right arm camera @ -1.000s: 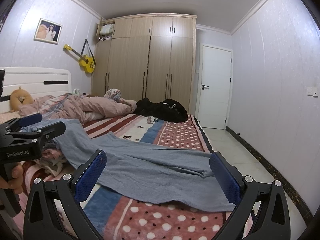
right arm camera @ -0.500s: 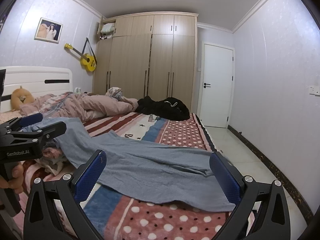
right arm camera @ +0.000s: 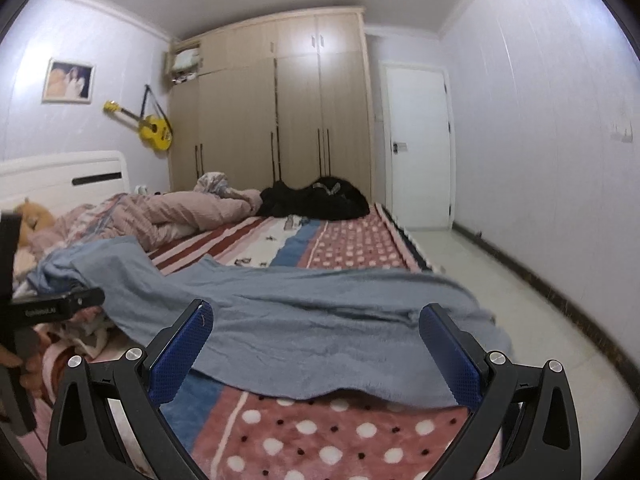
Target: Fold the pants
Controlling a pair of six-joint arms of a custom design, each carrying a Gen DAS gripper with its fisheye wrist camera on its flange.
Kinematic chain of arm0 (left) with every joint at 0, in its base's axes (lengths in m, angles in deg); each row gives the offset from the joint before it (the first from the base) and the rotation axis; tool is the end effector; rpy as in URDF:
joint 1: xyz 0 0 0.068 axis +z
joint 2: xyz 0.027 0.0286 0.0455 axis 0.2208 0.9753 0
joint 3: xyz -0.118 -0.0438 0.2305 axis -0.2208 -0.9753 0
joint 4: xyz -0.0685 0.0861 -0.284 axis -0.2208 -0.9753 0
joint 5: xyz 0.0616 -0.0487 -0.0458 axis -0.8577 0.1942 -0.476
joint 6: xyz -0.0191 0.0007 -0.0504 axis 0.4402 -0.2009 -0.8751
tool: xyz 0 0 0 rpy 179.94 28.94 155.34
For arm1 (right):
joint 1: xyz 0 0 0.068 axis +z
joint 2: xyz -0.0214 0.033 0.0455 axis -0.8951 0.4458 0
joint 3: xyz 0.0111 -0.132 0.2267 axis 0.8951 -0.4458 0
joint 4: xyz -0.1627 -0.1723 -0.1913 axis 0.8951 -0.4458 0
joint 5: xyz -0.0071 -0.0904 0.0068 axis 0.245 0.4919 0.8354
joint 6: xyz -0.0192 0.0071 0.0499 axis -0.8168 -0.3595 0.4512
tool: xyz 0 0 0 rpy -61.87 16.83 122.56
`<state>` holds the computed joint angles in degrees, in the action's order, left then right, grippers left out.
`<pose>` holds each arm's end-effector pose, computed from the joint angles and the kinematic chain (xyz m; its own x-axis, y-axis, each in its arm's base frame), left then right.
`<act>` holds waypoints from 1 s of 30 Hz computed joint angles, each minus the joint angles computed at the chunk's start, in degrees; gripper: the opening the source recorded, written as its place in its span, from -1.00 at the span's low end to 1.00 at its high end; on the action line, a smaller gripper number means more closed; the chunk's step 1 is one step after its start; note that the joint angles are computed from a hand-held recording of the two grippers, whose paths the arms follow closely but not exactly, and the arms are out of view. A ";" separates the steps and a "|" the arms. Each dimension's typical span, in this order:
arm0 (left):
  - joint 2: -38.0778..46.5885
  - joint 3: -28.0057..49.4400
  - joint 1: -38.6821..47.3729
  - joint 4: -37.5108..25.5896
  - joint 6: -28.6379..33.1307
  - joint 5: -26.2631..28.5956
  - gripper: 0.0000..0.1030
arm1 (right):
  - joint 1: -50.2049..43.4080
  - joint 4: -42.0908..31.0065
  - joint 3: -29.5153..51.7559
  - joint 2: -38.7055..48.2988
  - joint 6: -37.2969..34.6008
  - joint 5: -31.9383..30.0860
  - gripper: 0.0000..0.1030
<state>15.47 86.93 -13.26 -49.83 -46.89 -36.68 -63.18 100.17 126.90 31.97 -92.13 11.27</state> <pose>0.2794 -0.1160 0.1250 -0.4766 -0.3338 -0.8133 -0.3258 0.9263 -0.1893 0.3553 0.0163 0.1229 -0.2868 -0.0621 -0.9560 -0.4046 0.9124 0.0621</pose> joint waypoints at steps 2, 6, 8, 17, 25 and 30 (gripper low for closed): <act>5.40 1.95 1.77 1.27 -0.85 0.70 0.98 | -1.21 -2.58 4.46 4.51 0.16 -0.60 0.99; 14.46 5.55 5.74 5.25 -1.05 5.59 0.86 | -3.37 -9.86 13.57 13.30 1.29 -1.50 0.99; 18.51 7.52 7.59 7.82 -0.66 7.58 0.67 | -4.65 -14.51 18.49 17.57 2.33 -3.04 0.99; 26.91 13.91 9.79 11.10 -0.85 8.42 -0.83 | -10.69 -25.79 29.05 26.99 1.66 -7.77 0.99; 19.09 8.02 8.10 13.33 1.14 4.83 -0.96 | -13.64 -27.86 31.40 30.59 2.97 -8.56 0.96; 15.04 5.16 8.11 13.89 1.64 4.73 -0.96 | -15.98 -26.03 37.94 36.21 7.95 -10.02 0.95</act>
<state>30.52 92.10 -5.14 -35.94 -45.25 -31.95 -79.16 74.14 164.84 68.18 -84.18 1.25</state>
